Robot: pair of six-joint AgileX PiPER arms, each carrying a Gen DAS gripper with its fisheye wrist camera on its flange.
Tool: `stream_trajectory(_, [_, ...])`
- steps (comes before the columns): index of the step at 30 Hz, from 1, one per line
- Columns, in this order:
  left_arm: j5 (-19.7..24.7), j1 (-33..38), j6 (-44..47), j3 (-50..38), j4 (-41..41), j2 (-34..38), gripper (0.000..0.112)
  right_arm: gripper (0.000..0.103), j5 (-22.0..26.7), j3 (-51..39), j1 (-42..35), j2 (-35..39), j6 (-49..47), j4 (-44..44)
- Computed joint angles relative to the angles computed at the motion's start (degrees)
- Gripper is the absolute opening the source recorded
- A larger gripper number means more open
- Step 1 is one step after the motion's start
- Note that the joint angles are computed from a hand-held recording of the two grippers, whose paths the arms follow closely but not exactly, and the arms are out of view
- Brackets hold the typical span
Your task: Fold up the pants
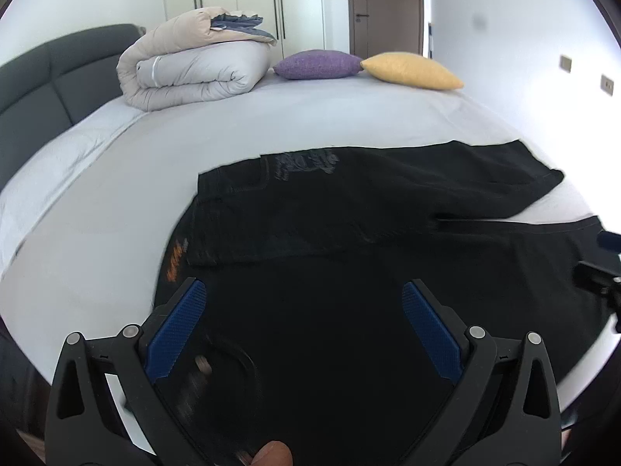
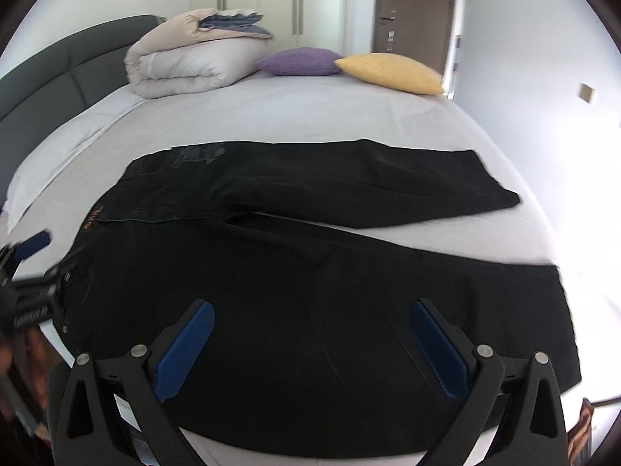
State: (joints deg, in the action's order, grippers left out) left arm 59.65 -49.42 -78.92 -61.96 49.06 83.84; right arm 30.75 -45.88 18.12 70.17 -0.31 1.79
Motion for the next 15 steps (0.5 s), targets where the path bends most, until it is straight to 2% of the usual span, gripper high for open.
stream_trajectory(3, [-5.12,11.13,15.08,-3.82,-6.93,2.4,0.103,0.103,0.65,-3.94,-3.11,4.89,-11.24,8.63])
stream_trajectory(5, [-10.87,19.97,26.53,-6.41,-10.87,4.48,0.103,0.101,1.49,-6.78,-5.35,8.17,-19.71,14.06])
stream_trajectory(7, [-16.56,28.15,37.99,-11.25,-15.31,8.94,0.103,0.096,3.39,-9.51,-8.04,11.15,-29.13,20.09])
stream_trajectory(10, [-19.97,36.7,55.18,-21.98,-26.1,17.75,0.103,0.091,6.58,-14.03,-11.38,15.88,-38.98,25.82])
stream_trajectory(12, [-17.08,40.68,66.63,-32.15,-32.28,24.8,0.103,0.091,8.44,-16.57,-13.39,18.76,-44.68,29.6])
stream_trajectory(15, [-7.78,44.59,80.77,-48.75,-38.58,35.51,0.103,0.091,9.46,-20.02,-14.55,23.16,-50.33,32.67])
